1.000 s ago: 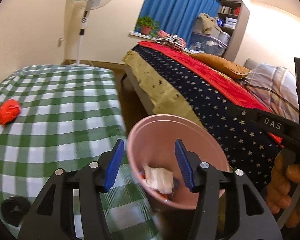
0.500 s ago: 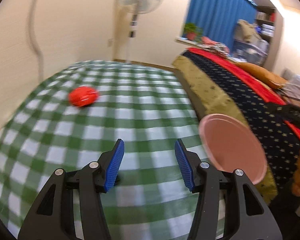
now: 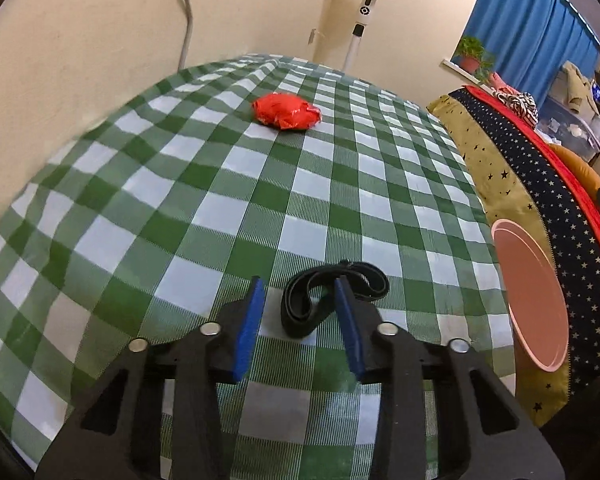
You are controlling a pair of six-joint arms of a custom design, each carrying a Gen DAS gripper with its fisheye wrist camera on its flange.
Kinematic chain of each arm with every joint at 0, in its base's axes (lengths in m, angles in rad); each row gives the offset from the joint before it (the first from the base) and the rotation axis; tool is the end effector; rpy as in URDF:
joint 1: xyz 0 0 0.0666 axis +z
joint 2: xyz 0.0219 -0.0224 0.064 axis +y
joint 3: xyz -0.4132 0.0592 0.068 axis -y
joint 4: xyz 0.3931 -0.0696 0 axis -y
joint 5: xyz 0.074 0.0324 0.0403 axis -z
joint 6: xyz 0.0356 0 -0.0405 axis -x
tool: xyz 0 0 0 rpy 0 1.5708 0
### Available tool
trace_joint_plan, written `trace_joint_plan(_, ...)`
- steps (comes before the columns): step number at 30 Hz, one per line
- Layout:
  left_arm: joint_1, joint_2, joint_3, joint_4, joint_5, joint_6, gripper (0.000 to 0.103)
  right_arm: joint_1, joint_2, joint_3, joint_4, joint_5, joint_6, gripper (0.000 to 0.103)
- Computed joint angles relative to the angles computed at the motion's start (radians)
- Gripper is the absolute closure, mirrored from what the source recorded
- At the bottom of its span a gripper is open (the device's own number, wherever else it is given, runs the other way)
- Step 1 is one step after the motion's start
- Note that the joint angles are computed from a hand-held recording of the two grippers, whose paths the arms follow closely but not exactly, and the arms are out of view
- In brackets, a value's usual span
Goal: Collect trash
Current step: 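Grasp the black elastic strap with the left tool while the right tool moves toward the red bag, then close the right tool around the red plastic bag and lift it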
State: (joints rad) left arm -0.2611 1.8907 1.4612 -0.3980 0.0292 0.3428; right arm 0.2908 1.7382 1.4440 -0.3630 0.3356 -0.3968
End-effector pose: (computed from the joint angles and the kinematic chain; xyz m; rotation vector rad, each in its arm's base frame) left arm 0.6255 -0.1686 0.2569 -0.0851 2.4203 -0.3145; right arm 0.5966 0.1659 0.3468 0.2965 2.1655 0.0135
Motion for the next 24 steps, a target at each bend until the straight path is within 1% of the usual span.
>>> trace_joint_plan(1,0.000,0.000,-0.003,-0.001,0.010,0.003,0.085,0.001,0.005,0.005,-0.003,-0.002,0.003,0.054)
trace_joint_plan(2,0.002,0.002,-0.001,-0.003,0.020,0.008,0.086,0.002,0.011,0.012,-0.006,-0.005,0.007,0.054)
trace_joint_plan(3,0.003,0.005,0.001,-0.001,0.030,0.013,0.091,0.003,0.016,0.017,-0.007,-0.009,0.011,0.054)
trace_joint_plan(4,0.005,0.008,0.005,0.002,0.037,0.016,0.092,0.003,0.020,0.020,-0.007,-0.012,0.014,0.054)
trace_joint_plan(8,0.009,0.012,0.020,0.022,0.022,0.036,0.093,0.004,0.047,0.046,-0.007,-0.042,0.022,0.054)
trace_joint_plan(12,0.020,0.023,0.046,0.038,-0.019,0.060,0.093,0.008,0.082,0.077,0.014,-0.092,0.038,0.054)
trace_joint_plan(17,0.039,0.058,0.097,0.033,-0.082,0.087,0.093,0.025,0.136,0.130,0.037,-0.135,0.069,0.054)
trace_joint_plan(21,0.052,0.088,0.140,0.022,-0.128,0.091,0.093,0.040,0.206,0.205,0.048,-0.174,0.090,0.054)
trace_joint_plan(24,0.055,0.102,0.160,0.016,-0.150,0.081,0.093,0.047,0.260,0.270,0.032,-0.198,0.101,0.054)
